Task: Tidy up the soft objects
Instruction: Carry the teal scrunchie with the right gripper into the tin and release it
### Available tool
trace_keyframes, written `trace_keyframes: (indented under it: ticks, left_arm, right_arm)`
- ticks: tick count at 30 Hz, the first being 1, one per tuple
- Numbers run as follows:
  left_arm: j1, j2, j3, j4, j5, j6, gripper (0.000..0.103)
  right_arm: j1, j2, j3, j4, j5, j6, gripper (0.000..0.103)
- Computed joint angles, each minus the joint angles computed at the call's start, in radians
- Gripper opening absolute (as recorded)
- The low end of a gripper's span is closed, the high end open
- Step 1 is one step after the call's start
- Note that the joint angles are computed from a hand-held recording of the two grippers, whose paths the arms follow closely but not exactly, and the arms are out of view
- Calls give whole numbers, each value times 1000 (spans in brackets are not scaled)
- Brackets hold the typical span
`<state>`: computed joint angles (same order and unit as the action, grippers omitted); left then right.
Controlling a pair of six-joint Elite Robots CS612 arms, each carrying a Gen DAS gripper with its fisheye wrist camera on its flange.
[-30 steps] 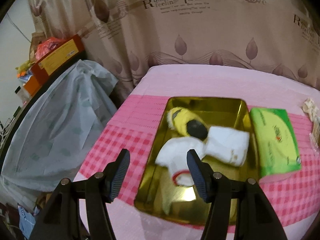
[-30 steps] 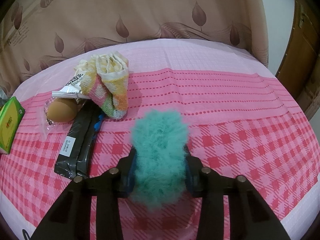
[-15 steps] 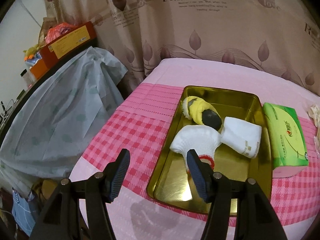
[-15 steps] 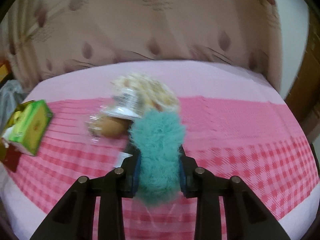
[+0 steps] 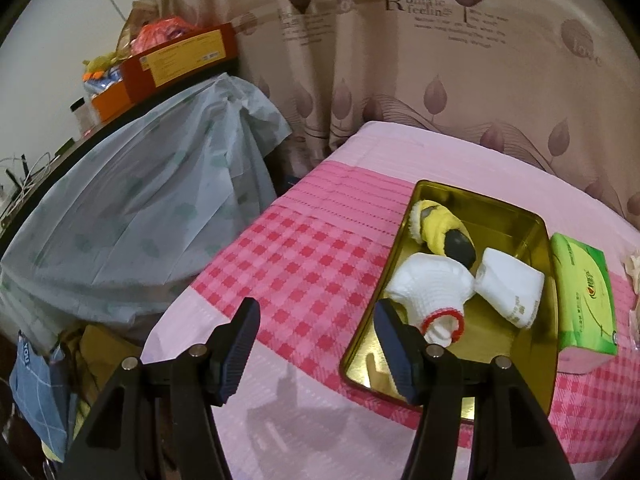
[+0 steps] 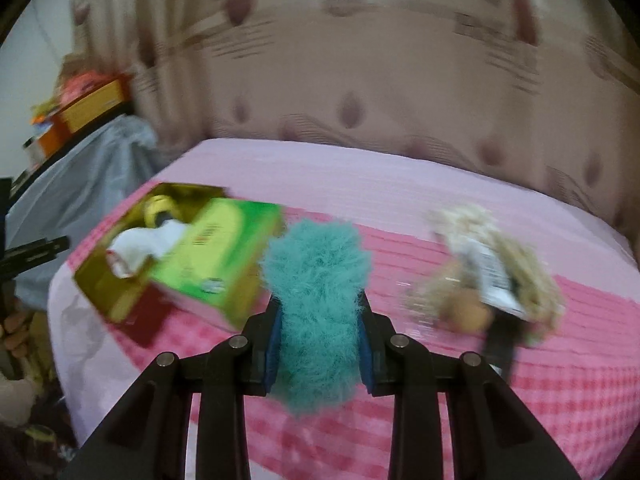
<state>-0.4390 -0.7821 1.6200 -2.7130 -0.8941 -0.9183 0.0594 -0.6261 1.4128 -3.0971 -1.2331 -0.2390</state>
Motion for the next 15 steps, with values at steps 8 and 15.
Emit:
trace_keyframes:
  ticks: [8,15]
  left_arm:
    - [7,-18,26,21,2,-75,61]
    - [13,-30,40,46,23,-136,61]
  right_arm:
    - [80,21,-54,62,52,-84,29]
    - [118,46,-101,96,84,-110,29]
